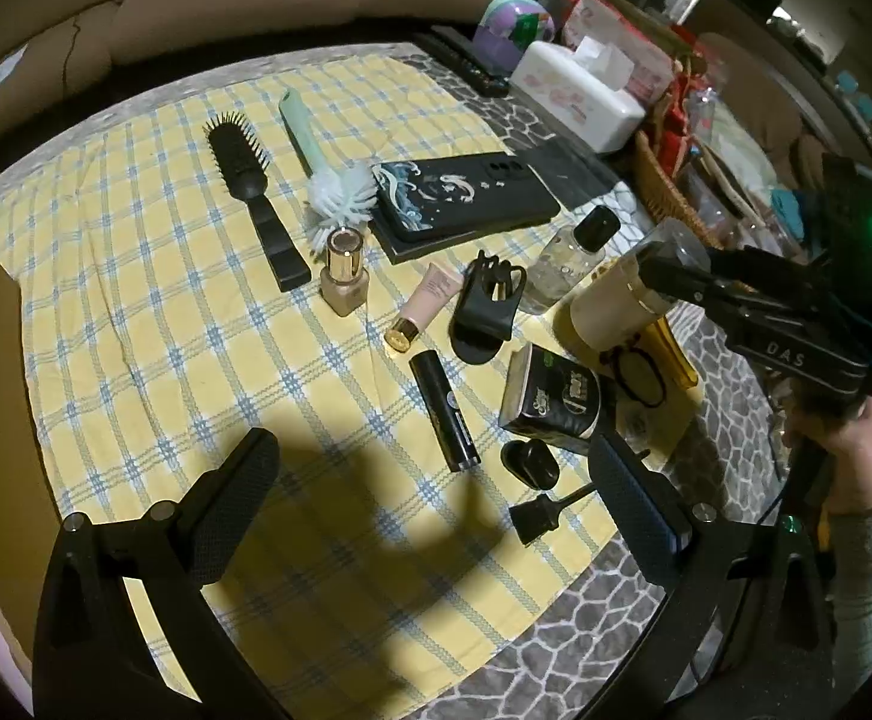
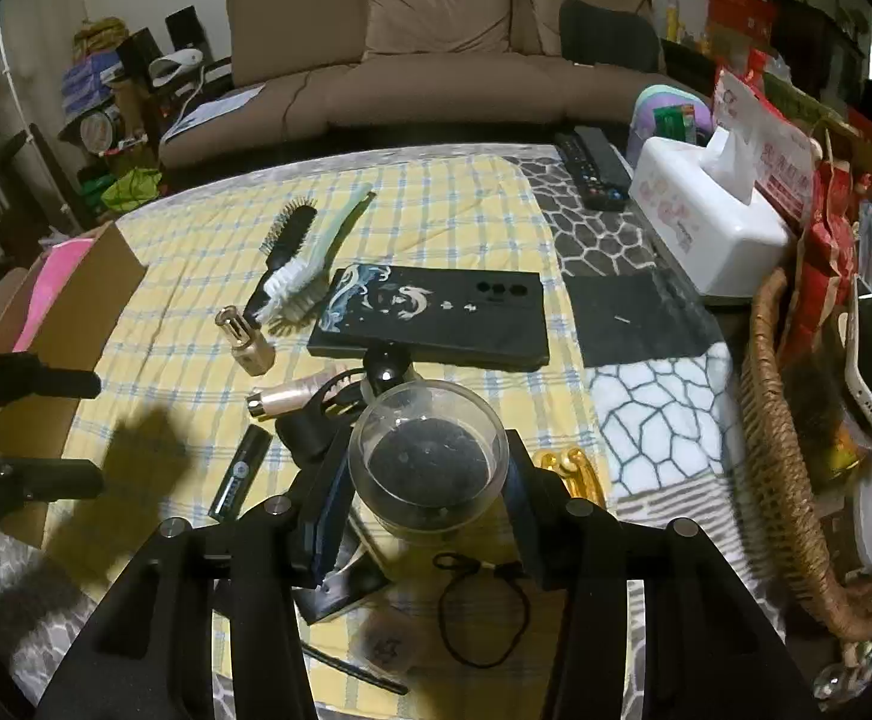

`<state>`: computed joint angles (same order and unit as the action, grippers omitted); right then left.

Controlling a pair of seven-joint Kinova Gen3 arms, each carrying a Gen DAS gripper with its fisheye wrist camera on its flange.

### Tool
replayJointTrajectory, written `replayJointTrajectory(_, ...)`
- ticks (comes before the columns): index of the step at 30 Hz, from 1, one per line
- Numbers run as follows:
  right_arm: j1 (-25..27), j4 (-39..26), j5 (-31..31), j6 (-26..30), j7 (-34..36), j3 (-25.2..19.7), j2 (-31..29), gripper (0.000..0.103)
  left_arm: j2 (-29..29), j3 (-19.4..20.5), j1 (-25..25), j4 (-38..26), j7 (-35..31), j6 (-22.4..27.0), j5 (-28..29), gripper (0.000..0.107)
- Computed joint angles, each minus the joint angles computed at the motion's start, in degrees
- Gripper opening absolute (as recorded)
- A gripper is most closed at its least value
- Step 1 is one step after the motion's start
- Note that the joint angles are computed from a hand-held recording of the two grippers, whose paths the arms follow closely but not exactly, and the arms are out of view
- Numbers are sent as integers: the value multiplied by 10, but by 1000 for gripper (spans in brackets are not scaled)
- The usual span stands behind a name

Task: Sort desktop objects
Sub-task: 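Move both tools back over the table toward the black phone case, then grasp the black phone case with the left gripper and lift it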

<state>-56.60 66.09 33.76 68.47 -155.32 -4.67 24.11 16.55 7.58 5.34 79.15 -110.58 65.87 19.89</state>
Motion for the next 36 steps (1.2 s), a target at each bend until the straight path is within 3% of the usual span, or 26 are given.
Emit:
replayJointTrajectory(12, 0, -11, -22, -3, 38, 1, 24, 50, 9, 0, 13, 17, 1, -8, -17, 103)
replayJointTrajectory(16, -3, 33, -6, -53, 2, 6, -11, 71, 25, 1, 14, -15, 7, -1, -24, 103)
replayJointTrajectory(18, 2, 61, 9, -85, -28, 6, -37, 72, 37, 5, 9, -33, 4, 9, -15, 103)
replayJointTrajectory(21, 34, 82, 4, -116, -49, 0, -56, 72, 71, 14, -5, -79, 11, 40, 20, 98)
replayJointTrajectory(23, 69, 91, -23, -139, -48, -5, -62, 72, 100, 23, -14, -110, 19, 61, 52, 89)
replayJointTrajectory(25, 99, 98, -50, -157, -39, -8, -62, 71, 134, 27, -10, -150, 44, 79, 65, 88)
replayJointTrajectory(31, 170, 95, -123, -192, 12, -7, -42, 62, 214, 36, -8, -220, 122, 81, 97, 82)
replayJointTrajectory(36, 204, 63, -183, -184, 84, -7, -1, 60, 247, 29, 8, -251, 175, 65, 76, 81)
